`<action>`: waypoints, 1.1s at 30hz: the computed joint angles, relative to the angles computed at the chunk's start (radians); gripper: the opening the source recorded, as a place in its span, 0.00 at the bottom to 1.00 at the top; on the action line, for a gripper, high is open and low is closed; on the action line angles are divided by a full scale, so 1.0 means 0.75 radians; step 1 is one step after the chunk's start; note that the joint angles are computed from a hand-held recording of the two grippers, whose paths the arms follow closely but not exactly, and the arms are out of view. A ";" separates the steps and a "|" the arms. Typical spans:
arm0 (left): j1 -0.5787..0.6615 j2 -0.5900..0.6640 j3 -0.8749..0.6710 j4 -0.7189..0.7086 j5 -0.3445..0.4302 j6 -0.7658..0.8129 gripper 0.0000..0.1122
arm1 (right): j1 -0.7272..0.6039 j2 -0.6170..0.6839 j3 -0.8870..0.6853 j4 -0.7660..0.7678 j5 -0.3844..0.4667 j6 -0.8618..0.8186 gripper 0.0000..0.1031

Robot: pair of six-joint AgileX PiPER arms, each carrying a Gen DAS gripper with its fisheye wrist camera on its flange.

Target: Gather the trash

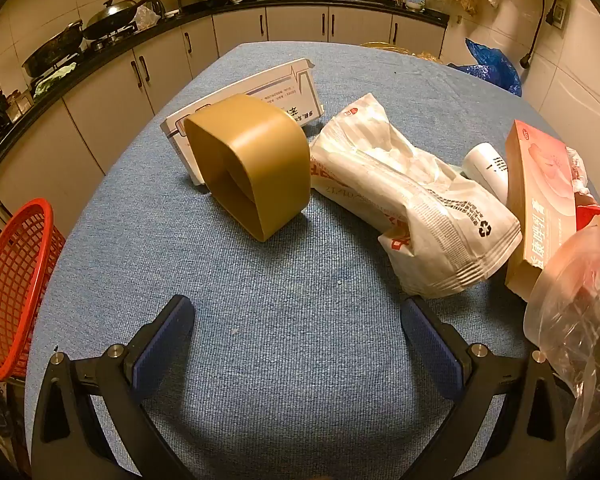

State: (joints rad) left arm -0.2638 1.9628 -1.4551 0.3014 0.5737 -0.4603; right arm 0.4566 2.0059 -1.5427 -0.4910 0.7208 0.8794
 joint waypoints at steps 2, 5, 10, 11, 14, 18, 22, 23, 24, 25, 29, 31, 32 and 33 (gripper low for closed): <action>-0.002 0.001 -0.002 0.006 0.007 -0.005 0.92 | 0.001 0.002 -0.005 0.001 0.004 -0.001 1.00; -0.004 -0.010 0.016 0.013 -0.001 -0.015 0.92 | 0.006 0.002 -0.007 0.000 0.008 0.003 1.00; 0.006 -0.023 0.034 0.002 0.006 -0.012 0.92 | -0.002 -0.006 0.009 0.012 -0.009 -0.011 1.00; 0.008 -0.040 0.059 0.010 -0.008 -0.027 0.92 | -0.007 -0.012 0.015 0.034 -0.015 -0.053 1.00; 0.005 -0.107 0.158 0.109 -0.075 -0.124 0.92 | -0.016 -0.066 0.080 0.097 -0.037 -0.143 1.00; -0.010 -0.259 0.357 0.277 -0.168 -0.307 0.92 | 0.029 -0.235 0.299 -0.015 -0.134 -0.040 1.00; -0.039 -0.414 0.540 0.565 -0.253 -0.591 0.92 | 0.133 -0.434 0.507 -0.271 -0.137 0.181 1.00; -0.052 -0.440 0.562 0.624 -0.253 -0.647 0.92 | 0.161 -0.484 0.555 -0.332 -0.128 0.241 1.00; -0.068 -0.475 0.595 0.693 -0.257 -0.708 0.92 | 0.188 -0.536 0.605 -0.383 -0.124 0.294 1.00; -0.087 -0.512 0.628 0.771 -0.262 -0.775 0.92 | 0.206 -0.561 0.636 -0.440 -0.124 0.347 1.00; -0.166 -0.698 0.799 1.138 -0.269 -1.144 0.92 | 0.401 -0.796 0.839 -0.807 0.027 0.824 1.00; -0.208 -0.786 0.866 1.273 -0.252 -1.270 0.92 | 0.515 -0.879 0.896 -0.934 0.174 1.000 1.00; -0.228 -0.835 0.908 1.351 -0.243 -1.341 0.92 | 0.570 -0.927 0.932 -0.960 0.234 1.067 1.00; -0.244 -0.880 0.946 1.402 -0.234 -1.388 0.92 | 0.577 -0.941 0.932 -0.957 0.240 1.082 1.00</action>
